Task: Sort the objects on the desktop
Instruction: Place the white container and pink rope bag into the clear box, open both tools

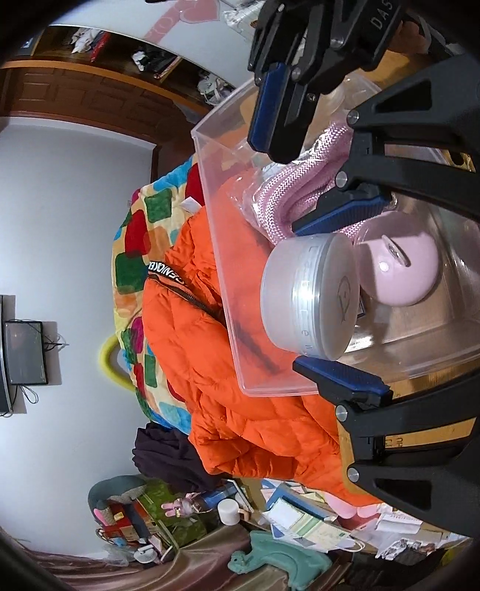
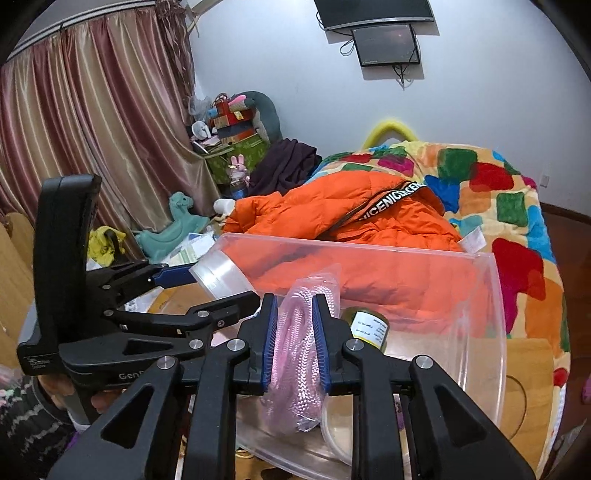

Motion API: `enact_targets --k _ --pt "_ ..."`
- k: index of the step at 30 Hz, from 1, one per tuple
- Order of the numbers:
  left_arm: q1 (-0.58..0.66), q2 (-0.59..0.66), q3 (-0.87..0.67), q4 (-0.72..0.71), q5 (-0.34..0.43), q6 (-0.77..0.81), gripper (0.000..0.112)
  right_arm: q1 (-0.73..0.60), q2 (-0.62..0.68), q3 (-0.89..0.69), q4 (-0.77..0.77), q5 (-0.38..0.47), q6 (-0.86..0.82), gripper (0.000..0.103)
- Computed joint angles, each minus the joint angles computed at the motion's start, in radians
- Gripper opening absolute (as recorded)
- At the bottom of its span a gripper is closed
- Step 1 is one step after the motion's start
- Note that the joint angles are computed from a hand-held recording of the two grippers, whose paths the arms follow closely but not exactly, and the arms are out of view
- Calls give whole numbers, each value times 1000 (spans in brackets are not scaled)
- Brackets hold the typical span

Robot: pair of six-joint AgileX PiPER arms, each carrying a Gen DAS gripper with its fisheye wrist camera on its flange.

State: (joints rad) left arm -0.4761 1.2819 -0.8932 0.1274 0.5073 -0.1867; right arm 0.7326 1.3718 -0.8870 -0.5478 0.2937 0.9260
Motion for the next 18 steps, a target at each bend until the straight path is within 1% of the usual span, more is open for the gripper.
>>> enact_targets --k 1,3,5,7,11,13,15,18 --pt "-9 -3 1 27 1 -25 65 6 -4 2 -31 8 27 17" --pt "-15 -9 1 19 7 -14 65 27 -18 11 -132 27 119 17" --pt "-21 -15 -1 28 14 -19 65 46 -29 13 -185 53 167 17" --pt "-35 -19 -6 51 27 -41 65 59 -48 18 -210 75 188 17" --pt "-39 -43 -10 30 53 -33 65 98 -95 34 -251 130 242 17" --pt "-44 -63 -11 32 66 -42 67 127 -116 44 -291 173 290 17" --pt "-50 -90 -6 43 76 -59 71 151 -141 57 -305 201 312 18" --pt "-56 -139 1 58 101 -80 73 191 -179 78 -326 247 354 18"
